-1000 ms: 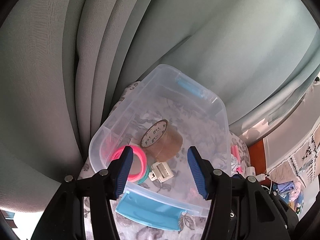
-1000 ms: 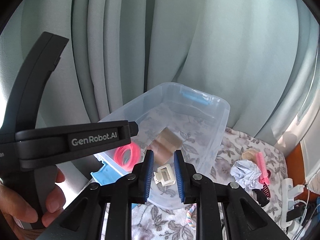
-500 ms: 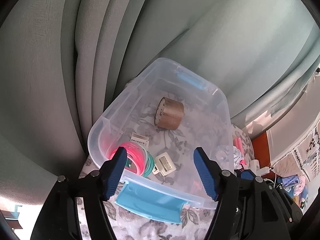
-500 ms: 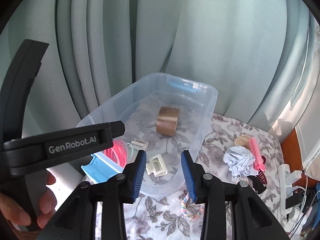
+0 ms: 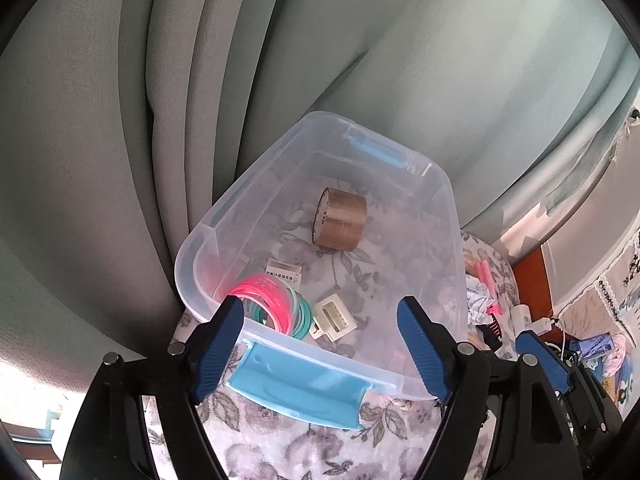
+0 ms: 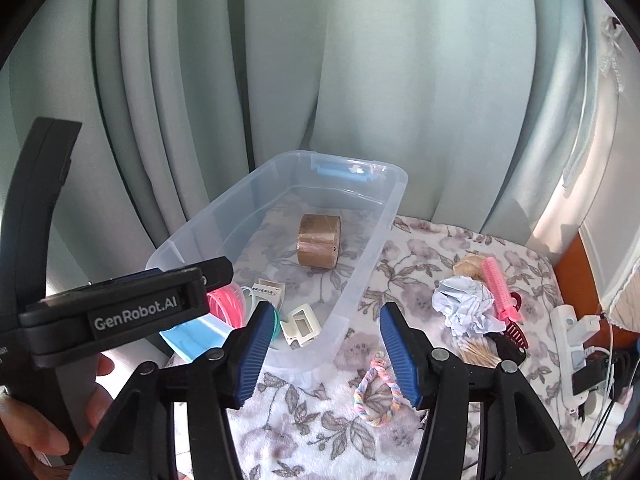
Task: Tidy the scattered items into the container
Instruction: 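Move both open tools back over the remaining items on the blanket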
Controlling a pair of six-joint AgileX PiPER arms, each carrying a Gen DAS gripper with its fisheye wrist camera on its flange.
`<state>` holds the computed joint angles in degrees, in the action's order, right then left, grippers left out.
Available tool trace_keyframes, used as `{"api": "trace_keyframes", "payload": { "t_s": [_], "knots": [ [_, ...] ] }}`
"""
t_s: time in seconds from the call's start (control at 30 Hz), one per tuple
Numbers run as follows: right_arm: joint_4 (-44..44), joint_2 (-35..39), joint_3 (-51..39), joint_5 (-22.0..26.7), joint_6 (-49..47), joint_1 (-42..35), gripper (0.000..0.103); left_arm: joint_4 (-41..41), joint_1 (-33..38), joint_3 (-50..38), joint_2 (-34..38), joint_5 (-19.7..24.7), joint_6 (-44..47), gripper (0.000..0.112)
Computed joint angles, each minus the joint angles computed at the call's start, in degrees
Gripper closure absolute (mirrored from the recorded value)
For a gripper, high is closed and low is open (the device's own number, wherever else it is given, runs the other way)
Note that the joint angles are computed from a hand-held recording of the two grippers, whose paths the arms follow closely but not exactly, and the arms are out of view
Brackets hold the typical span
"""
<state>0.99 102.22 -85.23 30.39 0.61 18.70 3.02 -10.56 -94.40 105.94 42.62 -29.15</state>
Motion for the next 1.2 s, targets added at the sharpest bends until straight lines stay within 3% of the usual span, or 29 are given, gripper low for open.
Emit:
{"api": "trace_keyframes", "payload": {
  "t_s": [0.27,0.53,0.7,0.87,1.2],
  "knots": [
    [4.86,-2.86,3.27,-0.42,-3.24,-2.65,0.037,4.6,-2.31,-1.12,0.65,2.64,-1.97,0.03],
    [12.81,-5.2,6.6,-0.49,-10.36,-6.88,0.024,1.79,-2.9,-1.92,2.21,5.79,-1.19,0.026],
    [18.78,-6.41,8.83,-0.28,-15.49,-9.81,0.005,5.75,-5.65,-3.57,2.35,7.46,-3.2,0.026],
    [25.68,-8.0,11.25,-0.74,-21.16,-13.36,0.0,9.66,-8.9,-5.27,2.22,8.56,-5.3,0.026],
    [44.17,-10.84,16.87,-0.04,-38.86,-22.94,0.0,19.55,-16.87,-11.87,5.21,11.65,-9.12,0.026]
  ]
}}
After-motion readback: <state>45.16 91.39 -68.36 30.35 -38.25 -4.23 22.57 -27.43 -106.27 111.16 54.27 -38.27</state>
